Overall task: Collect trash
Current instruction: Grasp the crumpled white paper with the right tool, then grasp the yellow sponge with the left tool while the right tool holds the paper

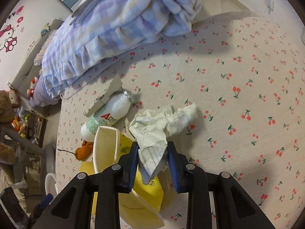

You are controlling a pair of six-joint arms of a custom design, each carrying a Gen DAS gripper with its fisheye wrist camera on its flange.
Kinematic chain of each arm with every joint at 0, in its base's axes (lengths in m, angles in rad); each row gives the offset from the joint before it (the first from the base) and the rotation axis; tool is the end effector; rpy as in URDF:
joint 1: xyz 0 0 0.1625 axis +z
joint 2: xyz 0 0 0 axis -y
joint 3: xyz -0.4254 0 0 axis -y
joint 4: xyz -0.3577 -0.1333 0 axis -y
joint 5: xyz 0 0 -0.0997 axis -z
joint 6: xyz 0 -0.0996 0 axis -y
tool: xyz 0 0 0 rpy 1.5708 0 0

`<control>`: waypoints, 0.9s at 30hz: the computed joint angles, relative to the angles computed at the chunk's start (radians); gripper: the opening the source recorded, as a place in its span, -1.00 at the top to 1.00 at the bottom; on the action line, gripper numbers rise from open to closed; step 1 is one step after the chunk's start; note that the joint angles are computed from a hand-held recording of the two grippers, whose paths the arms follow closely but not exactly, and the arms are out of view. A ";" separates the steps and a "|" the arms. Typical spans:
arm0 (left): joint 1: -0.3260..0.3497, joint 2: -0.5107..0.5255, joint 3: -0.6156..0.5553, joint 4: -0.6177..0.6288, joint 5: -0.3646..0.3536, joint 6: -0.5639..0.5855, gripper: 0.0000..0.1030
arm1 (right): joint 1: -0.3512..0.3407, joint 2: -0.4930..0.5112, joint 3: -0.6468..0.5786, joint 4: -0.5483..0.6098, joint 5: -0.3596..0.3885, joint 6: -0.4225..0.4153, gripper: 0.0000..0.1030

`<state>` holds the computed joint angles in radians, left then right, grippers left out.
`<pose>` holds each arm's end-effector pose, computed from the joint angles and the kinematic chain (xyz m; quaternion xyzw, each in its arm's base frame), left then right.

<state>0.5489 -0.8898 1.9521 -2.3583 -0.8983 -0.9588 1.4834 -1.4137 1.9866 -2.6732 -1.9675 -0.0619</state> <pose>-0.3389 -0.4363 0.0785 0.0747 0.9332 -0.2024 0.2874 0.0508 -0.5060 0.3598 -0.0636 -0.9455 0.2416 0.2088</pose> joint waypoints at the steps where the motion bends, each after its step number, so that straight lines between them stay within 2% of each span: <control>1: 0.000 0.012 -0.005 -0.013 -0.008 0.013 -0.94 | 0.001 -0.008 0.003 -0.006 0.002 -0.007 0.44; 14: -0.011 0.158 -0.070 -0.165 -0.043 0.256 -0.89 | -0.009 -0.137 0.039 0.017 -0.029 -0.084 0.44; 17: -0.007 0.186 -0.089 -0.154 -0.047 0.292 -0.78 | -0.012 -0.163 0.050 0.029 -0.048 -0.106 0.44; 23: 0.000 0.208 -0.110 -0.122 -0.059 0.291 -0.54 | -0.022 -0.200 0.068 0.043 -0.065 -0.132 0.44; 27: 0.006 0.206 -0.110 -0.119 -0.075 0.281 -0.23 | -0.025 -0.215 0.078 0.047 -0.074 -0.143 0.44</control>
<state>0.5548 -0.6836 1.8418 -2.4772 -0.9733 -0.6777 1.4582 -1.6291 2.0644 -2.6262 -2.0416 -0.2049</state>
